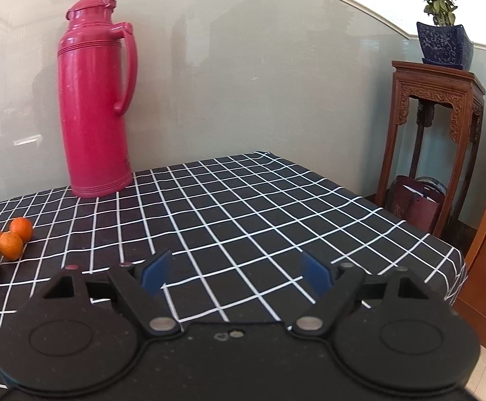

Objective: Organize fruits
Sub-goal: 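Close the left gripper on the small olive-brown round fruit, then lift the small fruit with the left gripper and carry it over the box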

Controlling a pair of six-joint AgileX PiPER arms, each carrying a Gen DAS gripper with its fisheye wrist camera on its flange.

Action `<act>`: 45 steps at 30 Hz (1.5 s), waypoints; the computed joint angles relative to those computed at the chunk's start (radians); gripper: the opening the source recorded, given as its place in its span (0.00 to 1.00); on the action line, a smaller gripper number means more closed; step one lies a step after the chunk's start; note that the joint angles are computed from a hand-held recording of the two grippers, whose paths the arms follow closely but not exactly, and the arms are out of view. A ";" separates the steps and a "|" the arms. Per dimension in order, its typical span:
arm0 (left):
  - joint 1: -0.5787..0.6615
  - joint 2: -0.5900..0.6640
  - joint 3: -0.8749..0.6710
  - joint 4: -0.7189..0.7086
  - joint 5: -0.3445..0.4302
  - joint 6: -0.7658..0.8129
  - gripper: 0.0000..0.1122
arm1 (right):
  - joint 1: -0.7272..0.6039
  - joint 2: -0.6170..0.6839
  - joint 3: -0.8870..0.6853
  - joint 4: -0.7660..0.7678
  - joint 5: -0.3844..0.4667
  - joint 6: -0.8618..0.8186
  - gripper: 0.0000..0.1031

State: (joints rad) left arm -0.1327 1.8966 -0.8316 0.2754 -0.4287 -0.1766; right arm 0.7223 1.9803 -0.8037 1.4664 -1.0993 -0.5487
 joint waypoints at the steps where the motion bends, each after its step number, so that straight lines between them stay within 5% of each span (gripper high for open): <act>1: 0.009 -0.005 0.005 0.006 -0.006 -0.004 0.25 | 0.003 0.003 -0.011 0.002 0.002 -0.010 0.81; 17: 0.235 -0.061 0.057 0.111 -0.098 -0.054 0.25 | 0.056 0.104 -0.244 0.012 0.055 -0.157 0.81; 20: 0.308 -0.053 0.035 0.276 -0.106 -0.198 0.25 | 0.065 0.129 -0.292 0.014 0.065 -0.189 0.81; 29: 0.423 -0.051 0.029 0.360 -0.150 -0.275 0.25 | 0.099 0.195 -0.423 0.035 0.085 -0.277 0.81; 45: 0.530 0.073 -0.166 0.311 -0.004 -0.315 0.25 | 0.116 0.258 -0.533 0.054 0.116 -0.359 0.81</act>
